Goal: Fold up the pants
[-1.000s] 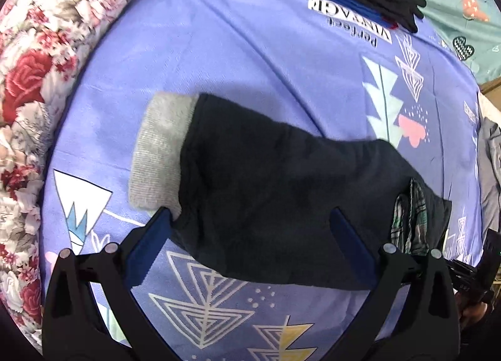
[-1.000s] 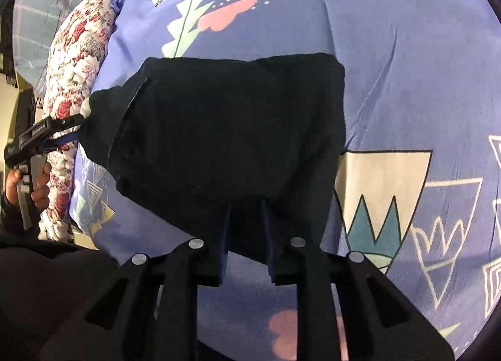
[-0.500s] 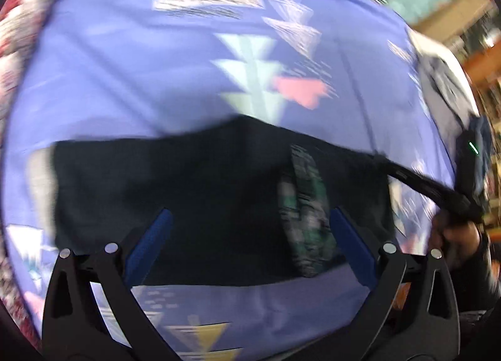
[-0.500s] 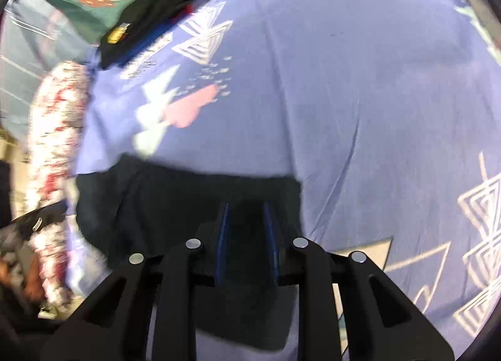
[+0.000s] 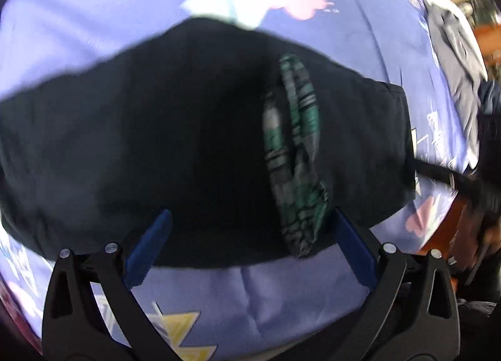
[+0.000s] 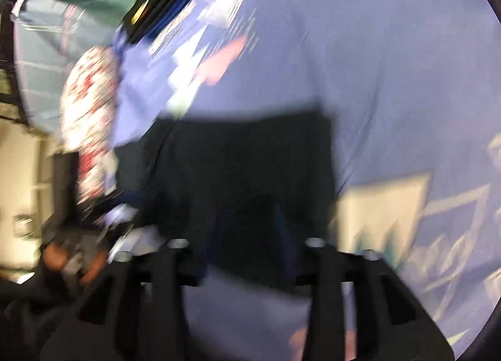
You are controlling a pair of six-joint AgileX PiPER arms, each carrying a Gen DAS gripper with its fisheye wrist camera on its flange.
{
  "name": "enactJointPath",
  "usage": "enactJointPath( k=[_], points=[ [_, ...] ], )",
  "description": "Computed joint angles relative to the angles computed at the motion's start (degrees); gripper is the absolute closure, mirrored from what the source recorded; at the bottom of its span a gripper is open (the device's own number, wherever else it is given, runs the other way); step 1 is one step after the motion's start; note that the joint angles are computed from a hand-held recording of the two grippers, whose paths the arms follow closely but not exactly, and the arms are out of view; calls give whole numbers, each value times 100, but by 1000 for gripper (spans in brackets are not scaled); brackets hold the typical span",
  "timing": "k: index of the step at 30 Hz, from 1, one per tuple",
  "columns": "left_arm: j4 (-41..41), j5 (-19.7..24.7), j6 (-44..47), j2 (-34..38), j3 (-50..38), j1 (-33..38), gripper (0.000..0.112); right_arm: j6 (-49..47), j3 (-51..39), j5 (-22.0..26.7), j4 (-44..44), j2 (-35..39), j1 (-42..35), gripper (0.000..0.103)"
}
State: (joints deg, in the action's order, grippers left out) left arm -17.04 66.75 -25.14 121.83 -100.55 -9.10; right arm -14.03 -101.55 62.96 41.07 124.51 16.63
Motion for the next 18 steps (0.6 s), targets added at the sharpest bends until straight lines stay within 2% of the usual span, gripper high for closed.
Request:
enactJointPath(
  k=[1, 4, 5, 6, 9, 11, 14, 18],
  points=[
    [-59, -80, -6, -65, 152, 43, 12, -184, 169, 86, 106, -59, 37, 56],
    [105, -190, -56, -66, 346, 37, 12, -98, 518, -245, -504, -232, 307, 56],
    [129, -246, -46, -46, 410, 38, 12, -147, 602, -371, -430, -266, 313, 55],
    [106, -304, -11, -32, 474, 46, 12, -55, 504, -301, -460, -219, 320, 55],
    [176, -185, -109, -3, 305, -20, 12, 168, -87, 86, -463, -37, 296, 56],
    [188, -253, -103, -5, 312, -24, 12, 160, -340, -98, -446, -67, 270, 55],
    [184, -372, -165, 57, 372, -44, 12, 1008, -907, -443, -1173, 182, 311, 55],
    [383, -540, -161, 69, 440, -185, 12, 1569, -1769, -230, -1579, 921, 348, 53]
  ],
)
